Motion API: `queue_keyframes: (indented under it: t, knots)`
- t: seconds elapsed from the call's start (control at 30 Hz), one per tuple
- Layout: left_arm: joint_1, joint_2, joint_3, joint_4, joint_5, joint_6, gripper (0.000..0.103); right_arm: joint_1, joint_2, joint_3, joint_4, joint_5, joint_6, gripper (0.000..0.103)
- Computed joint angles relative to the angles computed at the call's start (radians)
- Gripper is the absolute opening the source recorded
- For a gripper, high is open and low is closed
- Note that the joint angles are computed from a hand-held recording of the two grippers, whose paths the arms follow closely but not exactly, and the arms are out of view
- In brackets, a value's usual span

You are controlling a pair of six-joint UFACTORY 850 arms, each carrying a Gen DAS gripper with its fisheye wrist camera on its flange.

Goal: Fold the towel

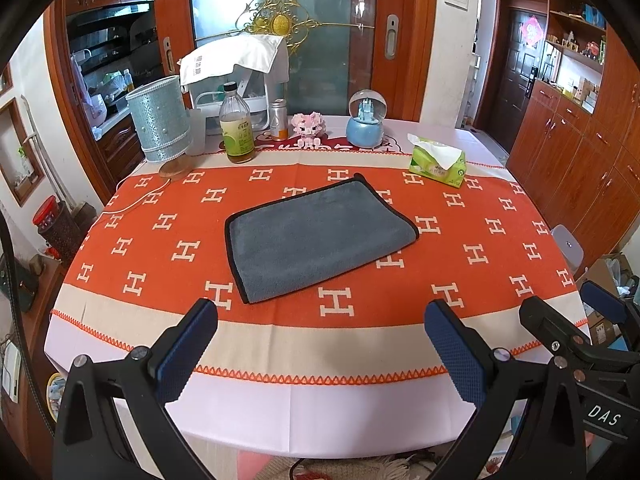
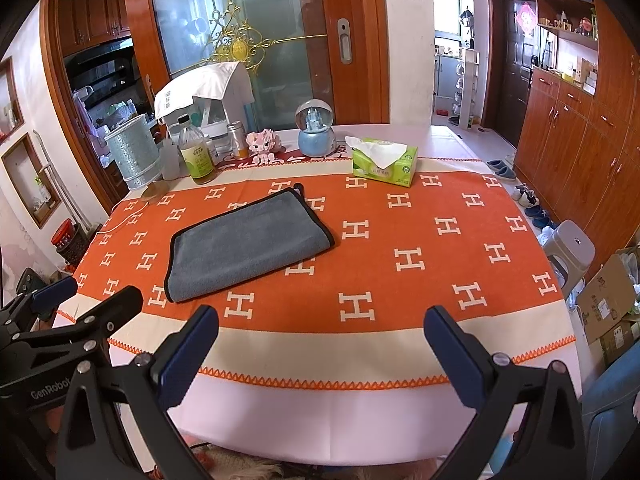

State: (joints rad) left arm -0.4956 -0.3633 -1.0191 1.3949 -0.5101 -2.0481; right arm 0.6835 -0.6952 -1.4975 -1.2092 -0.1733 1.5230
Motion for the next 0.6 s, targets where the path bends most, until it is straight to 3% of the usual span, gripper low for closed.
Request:
queue_keyframes:
  t: [0.6]
  knots:
    - [-0.003, 0.0, 0.003, -0.004, 0.0, -0.001, 0.102, 0.001, 0.003, 0.01, -0.025, 0.003, 0.026, 0.103]
